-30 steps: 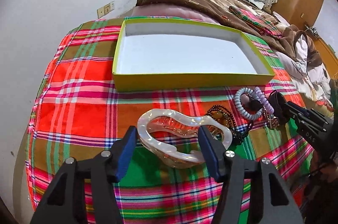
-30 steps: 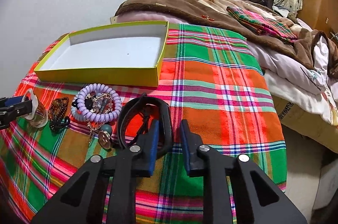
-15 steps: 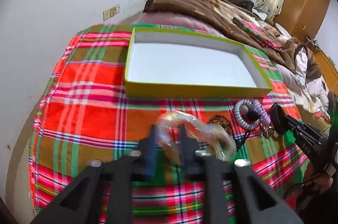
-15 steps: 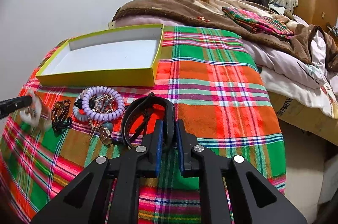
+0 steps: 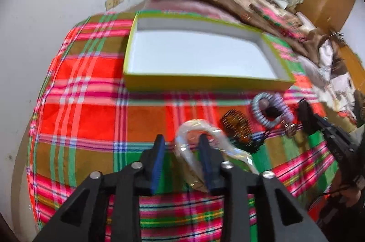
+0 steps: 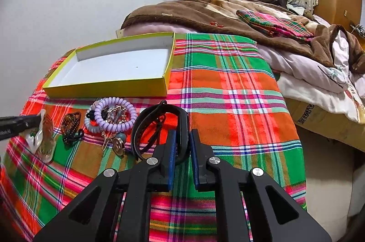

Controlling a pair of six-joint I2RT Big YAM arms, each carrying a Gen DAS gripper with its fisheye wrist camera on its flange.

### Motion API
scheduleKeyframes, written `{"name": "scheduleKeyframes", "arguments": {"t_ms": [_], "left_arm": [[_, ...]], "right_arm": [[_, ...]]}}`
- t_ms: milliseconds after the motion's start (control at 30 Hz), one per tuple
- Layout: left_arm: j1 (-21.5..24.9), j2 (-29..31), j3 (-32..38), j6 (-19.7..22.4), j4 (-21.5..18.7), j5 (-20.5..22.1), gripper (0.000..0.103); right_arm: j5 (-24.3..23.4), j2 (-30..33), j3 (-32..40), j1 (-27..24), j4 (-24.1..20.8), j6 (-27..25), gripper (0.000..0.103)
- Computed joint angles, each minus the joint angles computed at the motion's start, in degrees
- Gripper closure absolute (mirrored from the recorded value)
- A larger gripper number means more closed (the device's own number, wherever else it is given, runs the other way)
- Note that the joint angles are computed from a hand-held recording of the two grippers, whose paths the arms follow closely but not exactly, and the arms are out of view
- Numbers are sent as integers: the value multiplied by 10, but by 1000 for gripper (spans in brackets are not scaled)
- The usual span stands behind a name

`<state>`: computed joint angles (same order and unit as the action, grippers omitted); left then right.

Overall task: Organize jewelry
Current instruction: 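Carry the black band and clear claw clip into the yellow-green tray with both grippers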

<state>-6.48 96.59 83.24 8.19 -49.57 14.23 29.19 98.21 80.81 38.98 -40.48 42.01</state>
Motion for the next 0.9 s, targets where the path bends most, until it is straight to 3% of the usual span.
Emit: {"name": "scheduleKeyframes", "arguments": {"t_ms": [167, 233, 333, 667, 900], "left_arm": [[-6, 3, 2, 4, -9, -5, 72], [-9, 4, 1, 14, -12, 4, 83], [-13, 8, 5, 12, -13, 5, 91], [-5, -6, 5, 6, -4, 3, 91], [1, 3, 43, -1, -15, 17, 91]], "right_arm": [[1, -2, -2, 1, 6, 2, 90], [0, -3, -3, 1, 8, 1, 90], [1, -3, -3, 2, 10, 2, 90], [16, -16, -1, 7, 9, 10, 90], [17, -7, 37, 1, -7, -4, 90]]}}
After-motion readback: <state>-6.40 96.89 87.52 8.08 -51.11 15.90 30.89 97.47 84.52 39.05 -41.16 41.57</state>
